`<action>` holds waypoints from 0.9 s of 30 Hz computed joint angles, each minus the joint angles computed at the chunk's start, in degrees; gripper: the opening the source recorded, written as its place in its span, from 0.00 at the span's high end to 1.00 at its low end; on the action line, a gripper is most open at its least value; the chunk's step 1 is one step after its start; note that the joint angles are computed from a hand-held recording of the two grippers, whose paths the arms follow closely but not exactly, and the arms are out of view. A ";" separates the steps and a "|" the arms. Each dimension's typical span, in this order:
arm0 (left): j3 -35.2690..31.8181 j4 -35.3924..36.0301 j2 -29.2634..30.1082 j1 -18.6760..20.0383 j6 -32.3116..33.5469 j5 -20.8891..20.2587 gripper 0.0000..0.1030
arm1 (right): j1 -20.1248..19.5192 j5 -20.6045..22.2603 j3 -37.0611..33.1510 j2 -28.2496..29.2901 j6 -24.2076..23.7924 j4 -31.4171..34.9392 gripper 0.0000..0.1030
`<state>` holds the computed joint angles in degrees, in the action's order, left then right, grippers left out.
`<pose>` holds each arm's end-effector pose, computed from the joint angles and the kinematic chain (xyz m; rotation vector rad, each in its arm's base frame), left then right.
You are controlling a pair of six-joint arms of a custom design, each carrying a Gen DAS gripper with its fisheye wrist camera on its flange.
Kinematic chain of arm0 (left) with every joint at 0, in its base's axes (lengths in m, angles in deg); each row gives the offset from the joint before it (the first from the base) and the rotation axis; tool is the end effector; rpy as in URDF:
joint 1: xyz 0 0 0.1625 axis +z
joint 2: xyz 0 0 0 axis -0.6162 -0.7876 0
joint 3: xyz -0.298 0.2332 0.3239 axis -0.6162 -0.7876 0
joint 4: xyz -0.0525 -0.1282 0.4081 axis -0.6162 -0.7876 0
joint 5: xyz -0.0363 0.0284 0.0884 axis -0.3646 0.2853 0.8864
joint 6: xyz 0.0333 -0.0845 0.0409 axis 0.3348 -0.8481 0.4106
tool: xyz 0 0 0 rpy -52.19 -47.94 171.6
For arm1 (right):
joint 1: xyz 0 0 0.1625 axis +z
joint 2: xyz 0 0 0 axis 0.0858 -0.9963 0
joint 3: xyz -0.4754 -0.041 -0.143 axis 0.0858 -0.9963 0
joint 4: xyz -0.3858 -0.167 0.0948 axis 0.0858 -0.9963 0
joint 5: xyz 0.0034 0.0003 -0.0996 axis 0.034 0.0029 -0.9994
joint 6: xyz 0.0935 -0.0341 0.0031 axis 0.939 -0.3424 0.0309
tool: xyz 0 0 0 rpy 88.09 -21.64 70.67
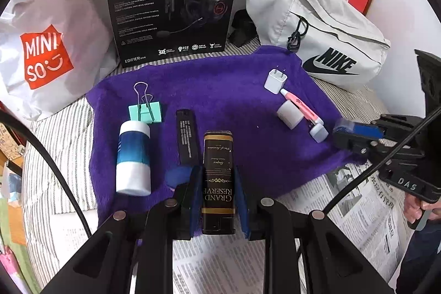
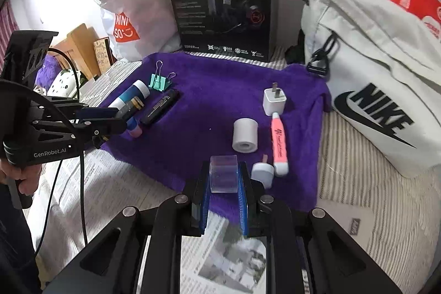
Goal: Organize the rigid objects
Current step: 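Carry the clear cup and gold-banded tube up onto the purple towel with both grippers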
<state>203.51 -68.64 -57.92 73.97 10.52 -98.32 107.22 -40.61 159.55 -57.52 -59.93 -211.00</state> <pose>-0.0931 -0.3318 0.2583 0.0798 2.2943 -0.8054 0.2908 -0.4321 0.0160 1.3802 -2.4450 0.3583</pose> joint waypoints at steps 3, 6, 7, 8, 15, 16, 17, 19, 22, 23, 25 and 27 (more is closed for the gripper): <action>-0.18 -2.76 0.80 1.71 2.50 -0.15 0.78 | -0.16 -0.01 -1.63 1.19 0.50 1.95 0.83; -0.40 -4.41 1.34 3.14 4.06 -0.07 0.78 | -0.34 -0.59 -3.08 2.45 0.88 3.52 0.83; -0.36 -5.34 1.41 3.64 4.79 -0.17 0.78 | -0.40 -0.74 -3.63 2.89 1.07 4.26 0.83; -0.33 -5.62 1.34 3.89 5.00 -0.21 0.78 | -0.42 -0.90 -3.86 3.09 1.06 4.55 0.83; -0.48 -8.07 1.57 5.38 7.67 -0.46 0.78 | -0.19 -2.39 -5.61 5.09 1.05 6.55 0.83; -0.50 -8.38 1.66 5.47 7.98 -0.48 0.78 | -0.12 -2.79 -5.80 5.40 0.94 6.60 0.83; -0.51 -8.44 1.66 5.48 8.09 -0.51 0.78 | -0.08 -3.08 -5.97 5.64 0.87 6.60 0.83; -0.58 -8.74 1.81 5.61 8.45 -0.57 0.78 | -0.14 -3.43 -6.30 6.05 0.86 6.93 0.83; -0.77 -8.92 2.05 5.79 8.96 -0.70 0.78 | -0.19 -3.66 -6.66 6.47 0.98 7.21 0.83; -0.87 -8.86 2.20 5.82 8.97 -0.70 0.78 | -0.21 -3.62 -6.74 6.51 1.07 7.28 0.83; -1.01 -8.92 2.39 5.91 9.10 -0.67 0.78 | -0.27 -3.80 -6.94 6.64 1.27 7.37 0.83; -1.17 -9.23 2.62 6.07 9.57 -0.77 0.78 | -0.36 -3.59 -6.92 6.68 1.11 7.25 0.83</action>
